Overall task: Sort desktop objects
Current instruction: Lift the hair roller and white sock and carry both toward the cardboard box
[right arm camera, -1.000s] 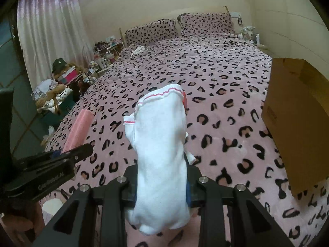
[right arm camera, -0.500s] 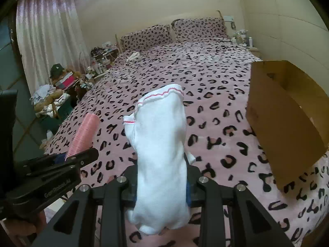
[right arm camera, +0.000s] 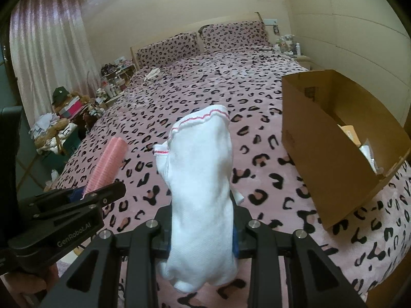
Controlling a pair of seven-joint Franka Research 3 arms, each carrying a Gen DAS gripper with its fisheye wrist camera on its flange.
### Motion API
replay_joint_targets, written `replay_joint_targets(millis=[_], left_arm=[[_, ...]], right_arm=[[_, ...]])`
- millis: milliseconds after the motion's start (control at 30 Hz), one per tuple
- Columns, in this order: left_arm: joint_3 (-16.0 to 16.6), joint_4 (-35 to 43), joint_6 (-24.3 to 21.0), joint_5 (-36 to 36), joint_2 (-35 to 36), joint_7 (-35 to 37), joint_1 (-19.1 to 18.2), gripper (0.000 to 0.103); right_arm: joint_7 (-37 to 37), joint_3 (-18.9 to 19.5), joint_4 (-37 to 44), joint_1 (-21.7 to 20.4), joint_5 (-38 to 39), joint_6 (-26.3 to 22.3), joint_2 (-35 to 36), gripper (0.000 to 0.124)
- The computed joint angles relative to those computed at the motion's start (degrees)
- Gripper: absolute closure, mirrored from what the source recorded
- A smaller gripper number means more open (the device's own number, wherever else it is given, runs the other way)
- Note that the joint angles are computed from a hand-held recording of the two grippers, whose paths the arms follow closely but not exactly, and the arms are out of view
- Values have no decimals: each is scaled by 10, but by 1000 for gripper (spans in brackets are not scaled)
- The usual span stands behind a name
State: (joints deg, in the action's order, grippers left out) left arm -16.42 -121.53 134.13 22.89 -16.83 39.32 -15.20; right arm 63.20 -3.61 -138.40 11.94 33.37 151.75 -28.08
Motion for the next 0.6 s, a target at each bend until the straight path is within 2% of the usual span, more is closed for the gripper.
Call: replay_joint_targets(millis=[600], left_arm=[[-8,61,5,0,58,32,-23,76]], right_arm=[[24,-9,-7,-35,-25,-1,-20,93]])
